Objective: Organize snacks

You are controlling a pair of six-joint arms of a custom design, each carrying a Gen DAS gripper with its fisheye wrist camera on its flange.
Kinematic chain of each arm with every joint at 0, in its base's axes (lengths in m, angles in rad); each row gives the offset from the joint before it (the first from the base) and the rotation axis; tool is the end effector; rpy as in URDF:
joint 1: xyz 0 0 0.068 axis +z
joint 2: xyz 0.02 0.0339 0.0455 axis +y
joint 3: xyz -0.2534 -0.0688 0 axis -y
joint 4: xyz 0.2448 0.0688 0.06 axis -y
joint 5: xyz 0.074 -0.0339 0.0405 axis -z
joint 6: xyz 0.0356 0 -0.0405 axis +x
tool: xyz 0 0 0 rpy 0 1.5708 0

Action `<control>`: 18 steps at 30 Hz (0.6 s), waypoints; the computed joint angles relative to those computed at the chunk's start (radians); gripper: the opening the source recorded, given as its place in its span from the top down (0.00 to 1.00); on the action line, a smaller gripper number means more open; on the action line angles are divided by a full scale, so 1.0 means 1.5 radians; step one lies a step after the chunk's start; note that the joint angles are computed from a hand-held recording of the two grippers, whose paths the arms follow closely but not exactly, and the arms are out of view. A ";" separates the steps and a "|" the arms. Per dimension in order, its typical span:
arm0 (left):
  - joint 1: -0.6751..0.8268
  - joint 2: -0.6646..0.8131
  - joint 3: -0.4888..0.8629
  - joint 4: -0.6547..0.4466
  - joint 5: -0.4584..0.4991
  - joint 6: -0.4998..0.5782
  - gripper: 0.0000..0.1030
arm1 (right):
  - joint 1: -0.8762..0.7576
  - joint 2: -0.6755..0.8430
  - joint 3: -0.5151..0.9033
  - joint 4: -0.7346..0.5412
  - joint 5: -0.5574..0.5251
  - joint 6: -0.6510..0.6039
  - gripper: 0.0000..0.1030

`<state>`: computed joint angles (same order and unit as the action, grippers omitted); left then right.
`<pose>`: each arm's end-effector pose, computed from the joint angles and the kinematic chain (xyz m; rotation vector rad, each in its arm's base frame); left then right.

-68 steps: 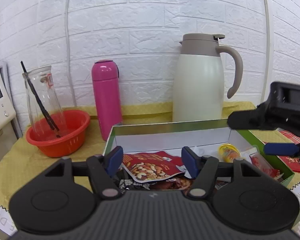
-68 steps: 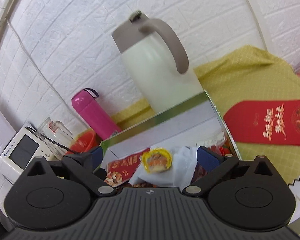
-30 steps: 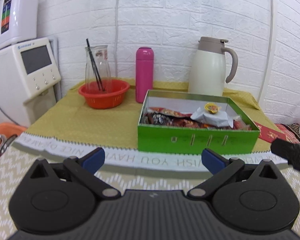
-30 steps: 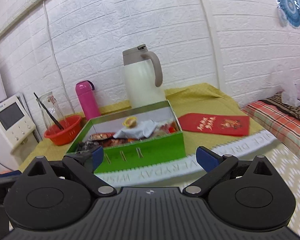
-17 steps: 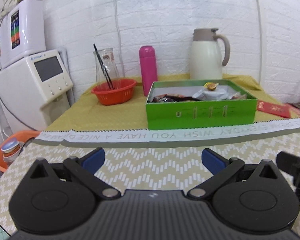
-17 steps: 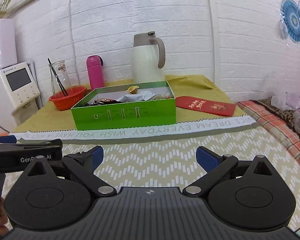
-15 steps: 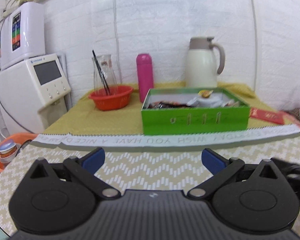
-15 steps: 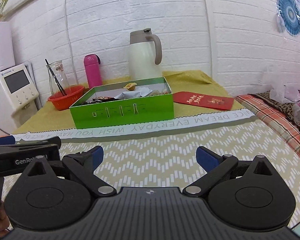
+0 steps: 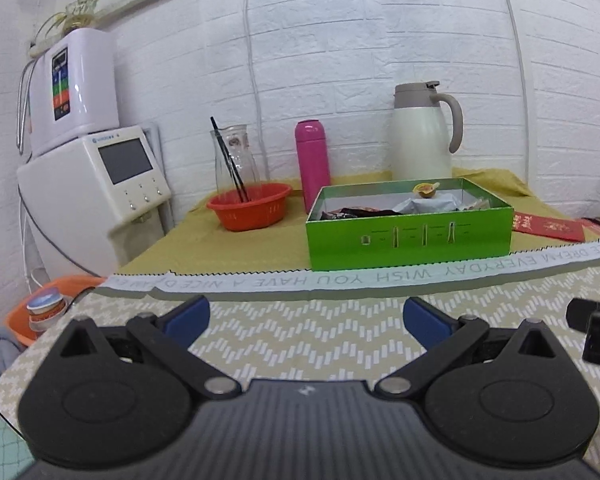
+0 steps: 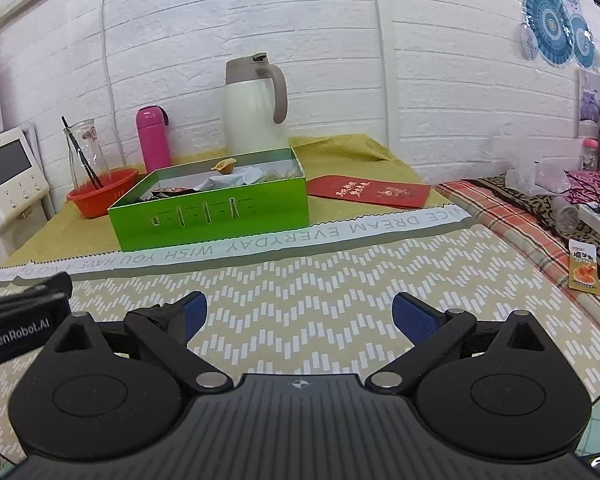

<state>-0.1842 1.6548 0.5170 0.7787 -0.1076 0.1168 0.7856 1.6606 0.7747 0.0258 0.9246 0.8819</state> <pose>0.2965 -0.0513 0.1305 0.2178 1.9158 0.0587 0.2367 0.1965 0.1419 0.4687 1.9925 -0.1210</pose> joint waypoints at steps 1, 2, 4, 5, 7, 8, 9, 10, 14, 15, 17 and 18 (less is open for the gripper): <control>0.008 -0.002 0.006 -0.021 0.020 -0.001 0.00 | -0.002 0.003 0.004 -0.010 0.003 0.007 0.00; 0.019 -0.005 0.013 -0.042 0.045 -0.005 0.00 | -0.003 0.008 0.010 -0.024 0.005 0.017 0.00; 0.036 -0.008 0.029 -0.082 0.089 -0.016 0.00 | -0.002 0.026 0.041 -0.089 0.016 0.057 0.00; 0.045 -0.007 0.033 -0.090 0.112 -0.019 0.00 | -0.002 0.033 0.053 -0.116 0.021 0.074 0.00; 0.056 -0.002 0.026 -0.067 0.136 -0.031 0.00 | -0.002 0.033 0.046 -0.105 0.020 0.071 0.00; 0.055 -0.001 0.022 -0.058 0.130 -0.032 0.00 | -0.005 0.030 0.039 -0.096 0.013 0.067 0.00; 0.053 0.001 0.019 -0.048 0.122 -0.031 0.00 | -0.007 0.028 0.038 -0.096 0.005 0.071 0.00; 0.049 0.003 0.015 -0.035 0.110 -0.029 0.00 | -0.009 0.029 0.040 -0.103 0.000 0.077 0.00; 0.037 0.004 0.017 -0.039 0.081 -0.025 0.00 | -0.009 0.034 0.044 -0.113 -0.007 0.093 0.00; 0.039 0.003 0.018 -0.045 0.091 -0.025 0.00 | -0.010 0.034 0.043 -0.114 -0.010 0.095 0.00; 0.046 0.001 0.021 -0.054 0.112 -0.028 0.00 | -0.011 0.033 0.043 -0.113 -0.011 0.092 0.00; 0.049 -0.001 0.020 -0.057 0.122 -0.030 0.00 | -0.010 0.031 0.041 -0.109 -0.011 0.089 0.00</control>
